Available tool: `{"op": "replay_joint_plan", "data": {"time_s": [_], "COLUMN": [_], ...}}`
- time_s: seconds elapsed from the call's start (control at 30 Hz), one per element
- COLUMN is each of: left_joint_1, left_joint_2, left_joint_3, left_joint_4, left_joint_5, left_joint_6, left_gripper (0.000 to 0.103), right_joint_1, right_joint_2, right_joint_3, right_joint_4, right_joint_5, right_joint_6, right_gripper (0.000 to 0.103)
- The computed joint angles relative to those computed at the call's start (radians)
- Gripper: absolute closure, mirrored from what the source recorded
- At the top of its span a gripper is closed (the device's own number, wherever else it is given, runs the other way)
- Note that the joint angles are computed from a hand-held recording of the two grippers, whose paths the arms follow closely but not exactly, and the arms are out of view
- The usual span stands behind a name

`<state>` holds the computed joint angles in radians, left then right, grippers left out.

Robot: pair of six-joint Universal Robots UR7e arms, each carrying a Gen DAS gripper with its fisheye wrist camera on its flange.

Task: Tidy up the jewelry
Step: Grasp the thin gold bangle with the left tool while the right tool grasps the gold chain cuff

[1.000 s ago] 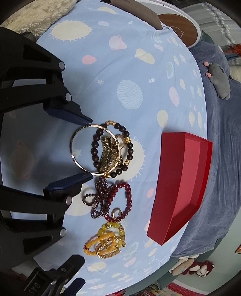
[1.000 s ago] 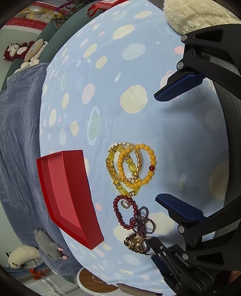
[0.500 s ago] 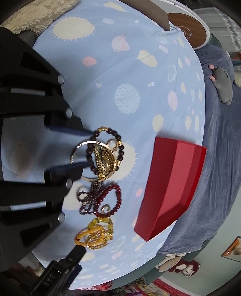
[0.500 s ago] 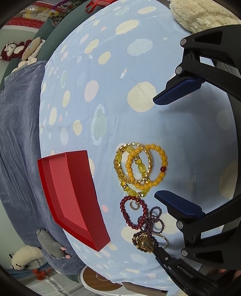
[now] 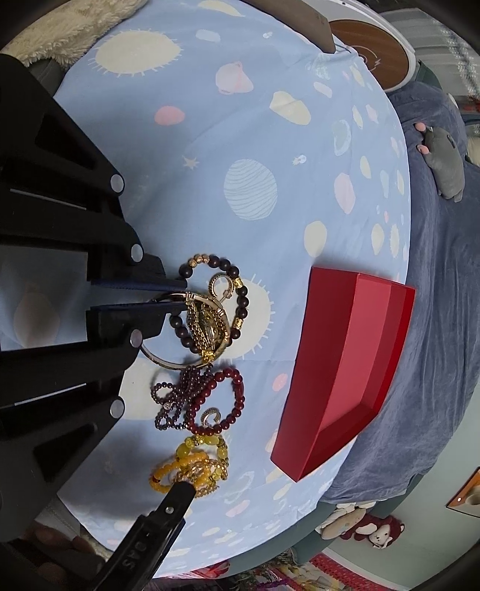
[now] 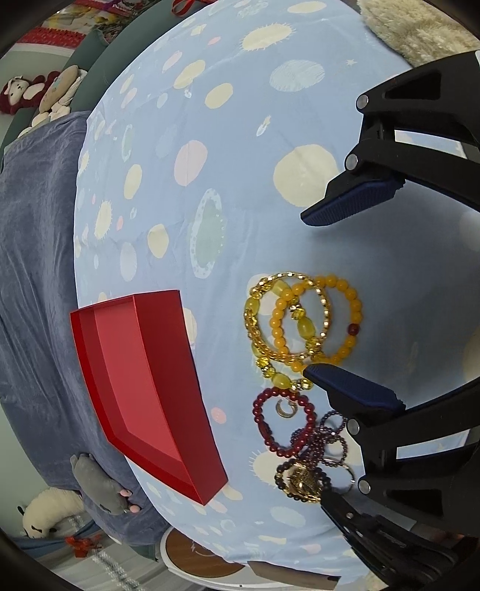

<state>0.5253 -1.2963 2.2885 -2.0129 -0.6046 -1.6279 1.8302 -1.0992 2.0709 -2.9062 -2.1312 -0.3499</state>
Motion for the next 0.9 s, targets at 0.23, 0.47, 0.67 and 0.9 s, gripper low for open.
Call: {"op": "replay_joint_plan", "data": {"time_s": [0.23,0.47,0.67,0.9], "left_joint_1": [-0.02,-0.036,-0.061,-0.088], "left_joint_2": [-0.025,-0.04,-0.054,-0.074], "left_joint_3": [0.012,0.011,-0.002,-0.005], "left_joint_4": [-0.012,-0.001,0.021,-0.03], "left_joint_5": [0.005,0.006,0.019,0.043], "left_joint_6": [-0.005,-0.017,-0.022,0.025], "left_gripper": [0.099,0.099,0.099,0.099], "right_joint_1": [0.006,0.011,0.014,0.01], "right_joint_2": [0.056,0.051,0.001,-0.057], "right_joint_3": [-0.035,-0.029,-0.012,-0.005], "right_joint_4": [0.006,0.006,0.015,0.048], "right_joint_5": [-0.007,0.023,0.067,0.107], "right_joint_6": [-0.016,-0.036,-0.029,-0.012], "right_gripper": [0.034,0.048,0.048,0.048]}}
